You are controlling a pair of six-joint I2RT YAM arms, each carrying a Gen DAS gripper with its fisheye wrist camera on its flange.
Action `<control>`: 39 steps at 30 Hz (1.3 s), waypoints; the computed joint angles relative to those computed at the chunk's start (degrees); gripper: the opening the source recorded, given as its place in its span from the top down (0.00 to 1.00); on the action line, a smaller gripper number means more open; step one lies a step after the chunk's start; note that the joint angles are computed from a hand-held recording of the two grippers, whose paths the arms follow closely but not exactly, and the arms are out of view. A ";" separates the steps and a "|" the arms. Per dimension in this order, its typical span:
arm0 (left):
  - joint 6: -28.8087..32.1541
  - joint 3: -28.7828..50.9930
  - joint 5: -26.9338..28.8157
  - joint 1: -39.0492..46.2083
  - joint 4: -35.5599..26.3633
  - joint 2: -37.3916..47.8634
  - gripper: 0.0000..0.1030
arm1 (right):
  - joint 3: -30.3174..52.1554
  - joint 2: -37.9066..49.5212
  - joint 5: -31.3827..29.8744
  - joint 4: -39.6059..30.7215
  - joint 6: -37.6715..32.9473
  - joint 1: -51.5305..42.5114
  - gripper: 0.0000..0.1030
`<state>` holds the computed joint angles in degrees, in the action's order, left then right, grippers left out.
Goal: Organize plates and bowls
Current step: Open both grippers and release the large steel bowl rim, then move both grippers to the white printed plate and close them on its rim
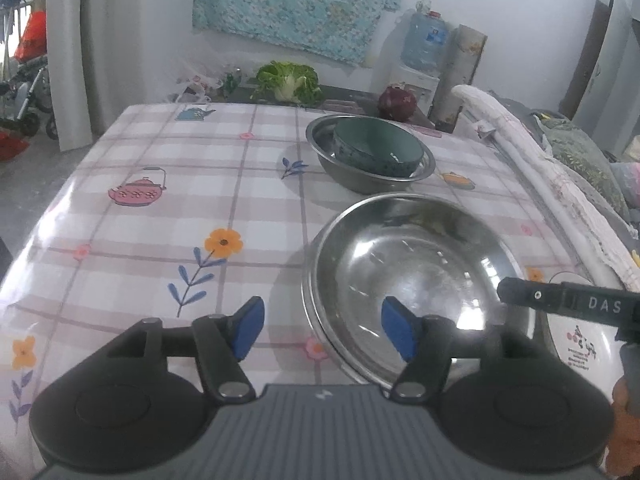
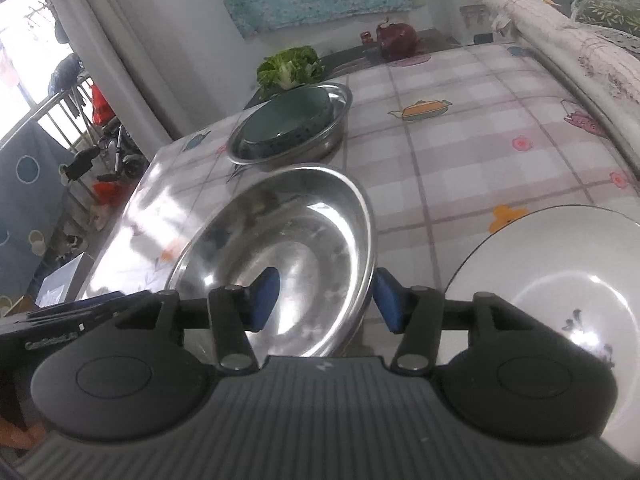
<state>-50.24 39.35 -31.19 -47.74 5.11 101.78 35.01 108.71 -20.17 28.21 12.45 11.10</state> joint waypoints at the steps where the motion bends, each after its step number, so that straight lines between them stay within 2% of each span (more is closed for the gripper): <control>1: -0.20 0.24 -0.11 -0.19 -0.71 -0.18 0.32 | 0.05 -0.10 0.51 -0.04 -0.16 -0.05 0.47; 4: -0.66 0.89 -0.75 -0.95 -2.17 -0.54 0.27 | 0.16 -0.23 1.41 0.06 -0.90 -0.22 0.46; 11: -1.26 4.58 -2.16 -2.47 -7.76 0.09 0.22 | -1.08 -1.24 -0.22 1.05 -0.66 -1.37 0.43; 13: -1.37 5.49 -2.90 -3.01 -9.14 0.32 0.17 | -1.94 -1.91 -0.85 1.65 -0.50 -1.99 0.41; 25: -2.75 10.58 -5.56 -6.16 -15.40 2.44 0.15 | -5.33 -4.35 -4.28 3.39 -0.41 -6.50 0.31; 39: -5.04 15.56 -8.31 -9.74 -21.59 4.36 0.14 | -8.79 -7.32 -8.75 4.40 -1.85 -10.96 0.30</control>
<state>-55.27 54.91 -39.50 -57.48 -16.48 106.14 26.22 101.39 -28.92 32.62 10.60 0.15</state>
